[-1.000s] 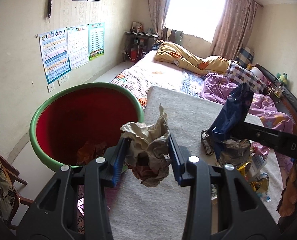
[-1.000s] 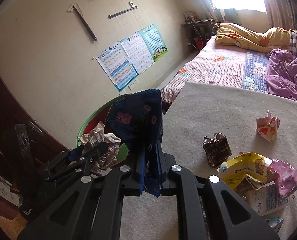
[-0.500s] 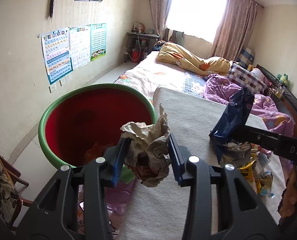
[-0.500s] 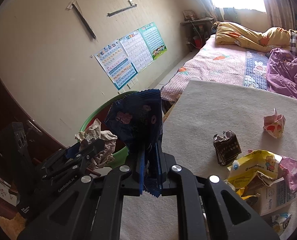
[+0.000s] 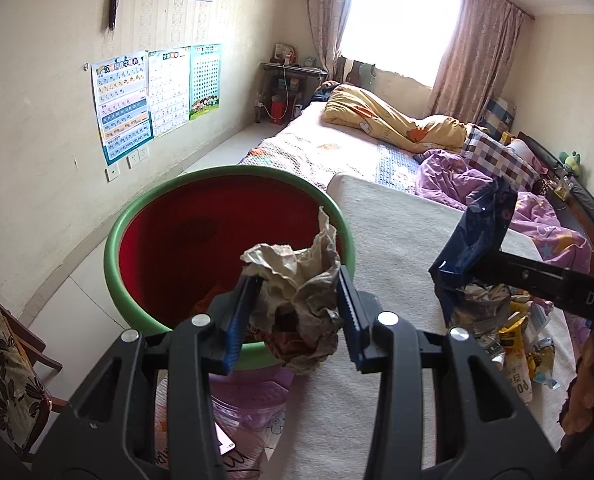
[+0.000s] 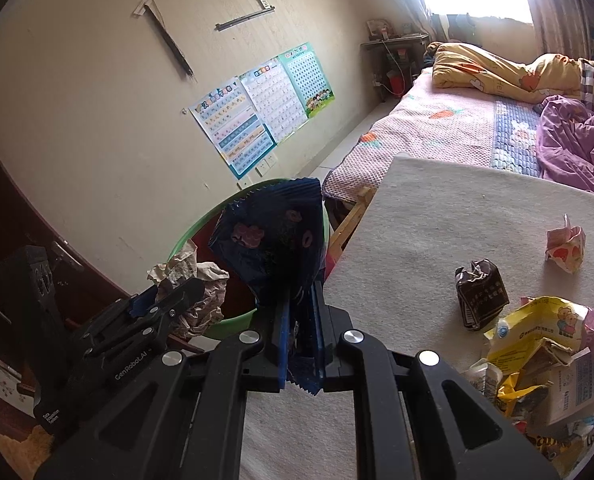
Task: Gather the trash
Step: 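Open both grippers to drop the brown paper and blue wrapper into the bucket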
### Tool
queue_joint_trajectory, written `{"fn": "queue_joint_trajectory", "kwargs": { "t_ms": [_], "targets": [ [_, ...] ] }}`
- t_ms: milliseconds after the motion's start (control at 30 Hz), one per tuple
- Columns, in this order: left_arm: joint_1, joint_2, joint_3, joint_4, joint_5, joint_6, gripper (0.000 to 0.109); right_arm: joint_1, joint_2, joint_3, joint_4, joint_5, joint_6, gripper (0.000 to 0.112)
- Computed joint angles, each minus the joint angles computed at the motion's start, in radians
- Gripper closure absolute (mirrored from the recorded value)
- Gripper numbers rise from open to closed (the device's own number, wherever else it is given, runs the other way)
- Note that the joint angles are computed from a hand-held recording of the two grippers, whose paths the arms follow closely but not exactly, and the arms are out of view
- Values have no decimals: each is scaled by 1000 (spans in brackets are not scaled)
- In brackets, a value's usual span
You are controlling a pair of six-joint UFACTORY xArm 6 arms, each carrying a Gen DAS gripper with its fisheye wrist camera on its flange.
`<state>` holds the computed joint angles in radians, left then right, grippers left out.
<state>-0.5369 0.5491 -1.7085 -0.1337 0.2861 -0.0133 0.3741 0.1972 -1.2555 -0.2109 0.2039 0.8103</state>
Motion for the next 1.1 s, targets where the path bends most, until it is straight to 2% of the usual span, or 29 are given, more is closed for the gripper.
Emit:
{"fn": "queue_joint_trajectory", "kwargs": {
  "t_ms": [433, 800, 1100],
  "targets": [
    [15, 24, -35, -98, 23, 121, 70, 4, 44, -61, -67, 29, 85, 102],
    [11, 41, -58, -126, 38, 157, 70, 14, 77, -104, -120, 52, 160, 102],
    [16, 60, -87, -139, 51, 177, 69, 17, 89, -119, -114, 57, 158, 102]
  ]
}}
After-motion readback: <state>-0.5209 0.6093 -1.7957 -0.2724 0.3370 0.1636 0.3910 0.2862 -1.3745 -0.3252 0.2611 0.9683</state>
